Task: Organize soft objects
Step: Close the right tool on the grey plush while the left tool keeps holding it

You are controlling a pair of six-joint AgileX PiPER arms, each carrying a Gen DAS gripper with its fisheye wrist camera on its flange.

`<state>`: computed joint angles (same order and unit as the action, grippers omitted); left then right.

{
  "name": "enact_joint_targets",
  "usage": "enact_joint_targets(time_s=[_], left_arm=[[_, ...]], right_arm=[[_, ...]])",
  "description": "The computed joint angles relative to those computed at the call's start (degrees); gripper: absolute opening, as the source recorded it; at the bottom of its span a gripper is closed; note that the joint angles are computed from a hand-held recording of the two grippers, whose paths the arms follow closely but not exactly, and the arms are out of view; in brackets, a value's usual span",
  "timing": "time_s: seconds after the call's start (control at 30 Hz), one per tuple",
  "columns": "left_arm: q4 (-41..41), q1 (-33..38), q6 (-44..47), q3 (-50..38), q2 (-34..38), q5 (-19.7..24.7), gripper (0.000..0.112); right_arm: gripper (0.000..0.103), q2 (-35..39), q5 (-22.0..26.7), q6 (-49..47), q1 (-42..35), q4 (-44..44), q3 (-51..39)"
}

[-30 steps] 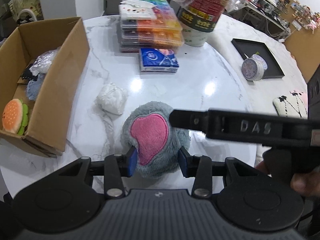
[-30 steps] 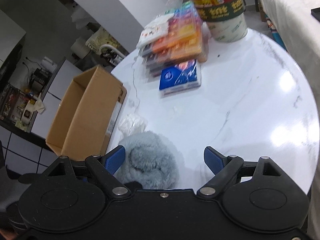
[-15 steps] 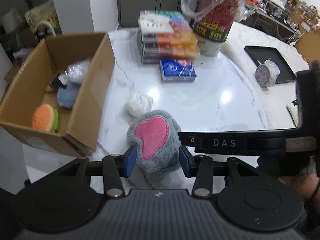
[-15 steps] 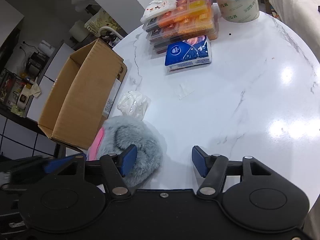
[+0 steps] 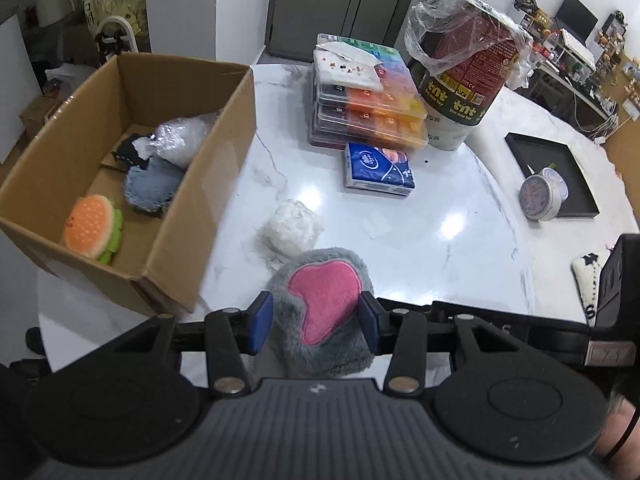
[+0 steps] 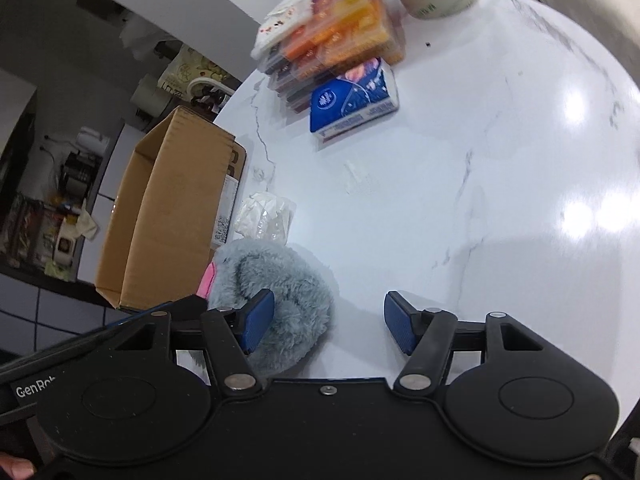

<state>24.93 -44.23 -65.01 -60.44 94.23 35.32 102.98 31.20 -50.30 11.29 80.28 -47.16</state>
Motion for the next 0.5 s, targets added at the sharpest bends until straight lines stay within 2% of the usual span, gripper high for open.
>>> enact_joint_targets(time_s=[0.3,0.4,0.5], left_arm=[[0.17,-0.46,0.14,-2.09,2.9,-1.02,0.044],[-2.41,0.47,1.6,-1.47,2.81,-2.85,0.041],[-4.33,1.09,2.43,-1.06,2.28,-3.82,0.03]], right_arm=[[0.061,-0.5,0.15,-1.2,-1.57,3.57,1.74],[0.061,-0.15,1.05,-1.73,-2.21,4.44,1.81],[0.061,0.08,2.23,-2.47,-2.7,5.16,1.83]])
